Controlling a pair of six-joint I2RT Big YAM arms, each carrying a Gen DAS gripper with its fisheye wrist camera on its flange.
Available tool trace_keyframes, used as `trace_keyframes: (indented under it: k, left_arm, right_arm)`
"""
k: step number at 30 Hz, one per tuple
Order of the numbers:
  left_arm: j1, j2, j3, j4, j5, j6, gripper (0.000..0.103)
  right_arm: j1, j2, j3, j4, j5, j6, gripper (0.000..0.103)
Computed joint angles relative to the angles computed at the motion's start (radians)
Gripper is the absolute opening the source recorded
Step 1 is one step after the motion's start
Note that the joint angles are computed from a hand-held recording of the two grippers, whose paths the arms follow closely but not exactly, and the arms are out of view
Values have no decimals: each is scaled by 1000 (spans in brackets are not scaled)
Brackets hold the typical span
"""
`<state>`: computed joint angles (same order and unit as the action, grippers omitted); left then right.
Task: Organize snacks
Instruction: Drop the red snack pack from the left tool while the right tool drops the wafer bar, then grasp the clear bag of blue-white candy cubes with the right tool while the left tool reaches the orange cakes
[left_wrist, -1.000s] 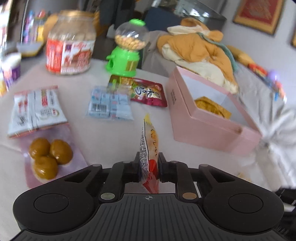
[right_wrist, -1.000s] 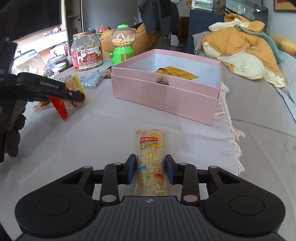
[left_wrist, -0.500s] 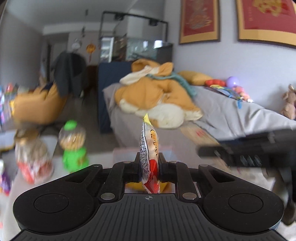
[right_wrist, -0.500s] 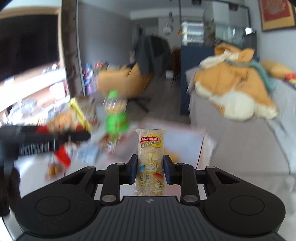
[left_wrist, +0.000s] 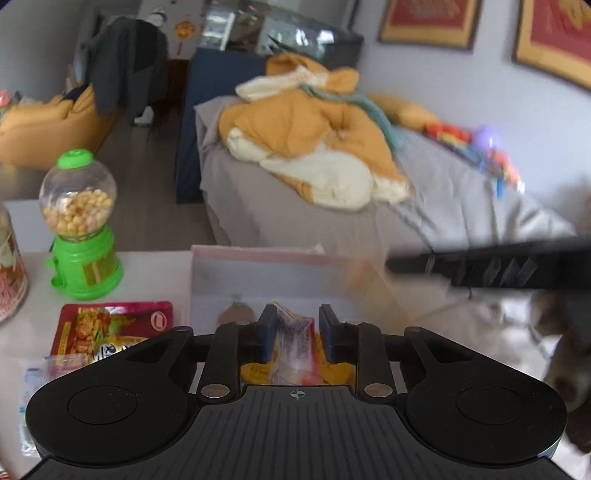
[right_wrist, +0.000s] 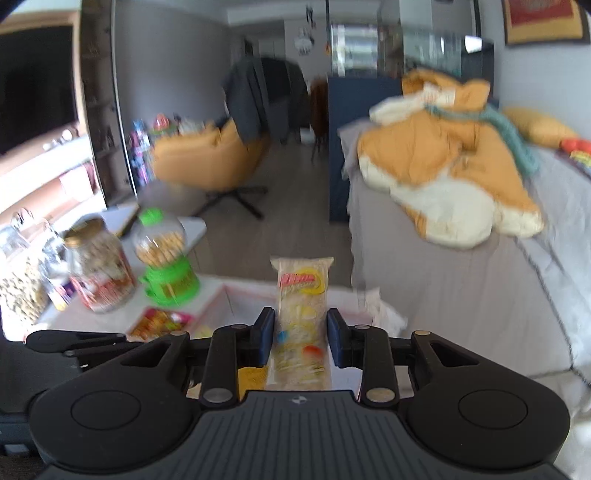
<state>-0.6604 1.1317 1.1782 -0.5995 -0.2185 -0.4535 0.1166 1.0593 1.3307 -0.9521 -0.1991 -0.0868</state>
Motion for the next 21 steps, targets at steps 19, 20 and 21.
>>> trace_keyframes:
  k: [19, 20, 21]
  left_arm:
    - [348, -556, -393, -181, -186, -129, 28]
    - [368, -574, -410, -179, -167, -140, 28]
    - [373, -591, -426, -174, -170, -146, 28]
  right_arm:
    - [360, 234, 178, -76, 68, 139, 80]
    - [391, 279, 214, -91, 93, 159, 80]
    - [418, 328, 251, -104, 119, 175, 80]
